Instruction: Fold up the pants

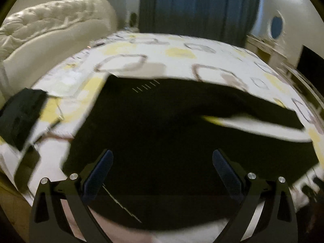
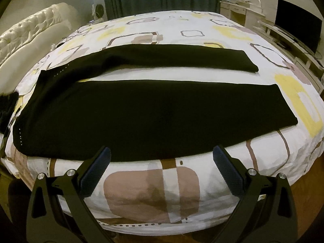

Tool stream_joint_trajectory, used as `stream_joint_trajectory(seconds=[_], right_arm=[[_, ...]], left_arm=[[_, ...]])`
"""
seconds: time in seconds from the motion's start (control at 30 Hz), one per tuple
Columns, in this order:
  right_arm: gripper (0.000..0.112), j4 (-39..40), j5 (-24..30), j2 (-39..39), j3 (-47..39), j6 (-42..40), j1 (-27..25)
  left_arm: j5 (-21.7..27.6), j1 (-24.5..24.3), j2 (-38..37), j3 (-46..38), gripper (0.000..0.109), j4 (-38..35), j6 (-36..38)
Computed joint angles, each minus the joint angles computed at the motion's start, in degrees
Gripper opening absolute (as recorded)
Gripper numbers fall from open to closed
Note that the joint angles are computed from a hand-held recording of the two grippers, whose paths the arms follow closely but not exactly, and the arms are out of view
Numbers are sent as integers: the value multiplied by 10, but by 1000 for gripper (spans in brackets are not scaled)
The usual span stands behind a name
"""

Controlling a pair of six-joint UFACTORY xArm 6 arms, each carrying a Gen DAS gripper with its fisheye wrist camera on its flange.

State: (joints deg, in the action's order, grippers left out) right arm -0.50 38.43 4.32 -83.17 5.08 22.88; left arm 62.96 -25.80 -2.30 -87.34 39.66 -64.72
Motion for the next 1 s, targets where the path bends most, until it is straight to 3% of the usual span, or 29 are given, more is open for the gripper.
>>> stream_joint_trajectory(seconds=[0.07, 0.2, 0.33, 0.47, 0.63, 0.77, 1.0], right_arm=[[101, 9, 10, 11, -15, -5, 4], [101, -9, 28, 38, -51, -3, 15], [101, -20, 49, 71, -100, -6, 28], [101, -3, 64, 104, -143, -13, 35], [101, 17, 112, 150, -205, -22, 39], [101, 26, 128, 177, -236, -27, 40], [101, 43, 149, 213, -278, -26, 36]], left_arm=[[-28, 38, -9, 14, 98, 4, 19], [-36, 122, 31, -30, 98, -24, 111], [-69, 212, 86, -81, 98, -180, 245], [-118, 269, 133, -116, 98, -269, 296], [-113, 289, 213, -204, 98, -225, 284], [-59, 304, 291, -303, 98, -235, 313], [-49, 308, 331, -343, 98, -266, 386]])
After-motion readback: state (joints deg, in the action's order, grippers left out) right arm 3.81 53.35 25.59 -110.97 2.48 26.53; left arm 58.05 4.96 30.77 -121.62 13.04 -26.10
